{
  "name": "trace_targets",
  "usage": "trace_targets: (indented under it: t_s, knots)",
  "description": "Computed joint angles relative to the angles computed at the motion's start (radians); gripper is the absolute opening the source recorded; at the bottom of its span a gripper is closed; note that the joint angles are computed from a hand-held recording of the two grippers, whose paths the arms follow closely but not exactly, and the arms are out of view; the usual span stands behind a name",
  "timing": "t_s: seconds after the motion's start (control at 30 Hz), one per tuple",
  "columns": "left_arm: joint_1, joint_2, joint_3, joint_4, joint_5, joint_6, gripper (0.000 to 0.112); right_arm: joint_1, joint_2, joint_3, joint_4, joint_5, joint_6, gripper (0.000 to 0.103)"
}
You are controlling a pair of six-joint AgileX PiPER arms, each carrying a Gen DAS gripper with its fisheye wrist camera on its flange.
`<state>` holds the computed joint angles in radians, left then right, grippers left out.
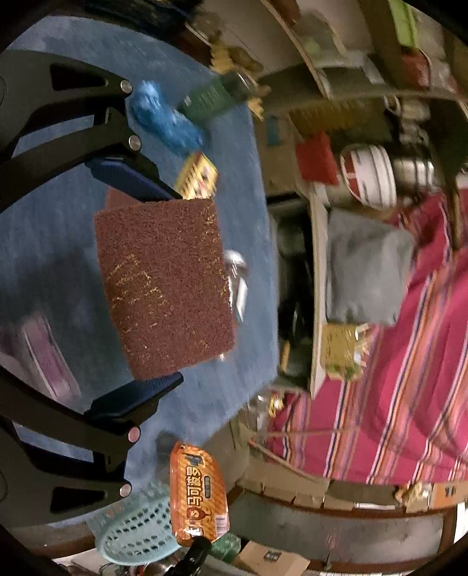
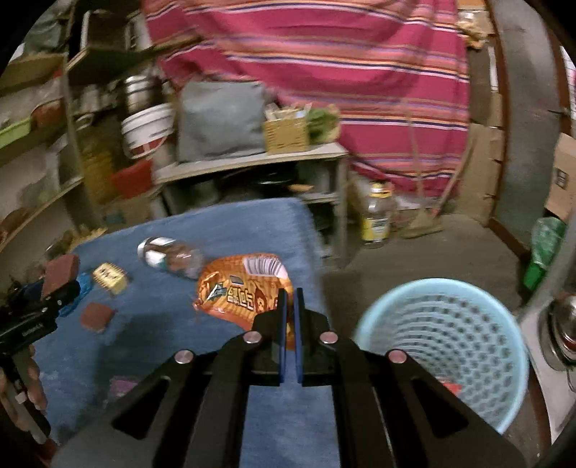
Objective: Collect trash
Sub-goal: 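Carry the scouring pad and orange bag over the blue basket with both grippers, then open both grippers over the basket to drop the pad and bag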
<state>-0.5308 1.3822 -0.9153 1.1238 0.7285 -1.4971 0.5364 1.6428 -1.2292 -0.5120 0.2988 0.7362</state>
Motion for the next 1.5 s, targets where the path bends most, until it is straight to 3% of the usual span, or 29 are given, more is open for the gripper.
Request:
trace_targets:
  t_s: [0.2,0.4,0.8,1.03,1.23,1.5]
  knots:
    - [-0.156,0.184,-0.212,0.038,0.076,-0.021,0.087,-0.16,-0.122,0.11,-0.04,0.005,-0.035,0.004]
    - [-0.258,0.356,-0.428,0.019,0.1,0.036,0.088,-0.29,-0.167,0.164,-0.054,0.013,-0.097,0.004]
    - [-0.339,0.718,-0.87,-0.119,0.076,0.251,0.088,-0.552,-0.125,0.217,0.367,-0.063,-0.581,0.004]
    - [-0.331,0.876,-1.109,-0.253,0.084,0.432,0.089,-0.578,-0.067,0.201,0.38,-0.074,-0.593,0.004]
    - [-0.323,0.89,-1.132,-0.261,0.076,0.44,0.096,-0.562,-0.05,0.196,0.337,-0.075,-0.546,0.004]
    - [-0.299,0.734,-0.908,-0.149,0.051,0.275,0.097,-0.505,-0.013,0.164,0.285,-0.052,-0.475,0.004]
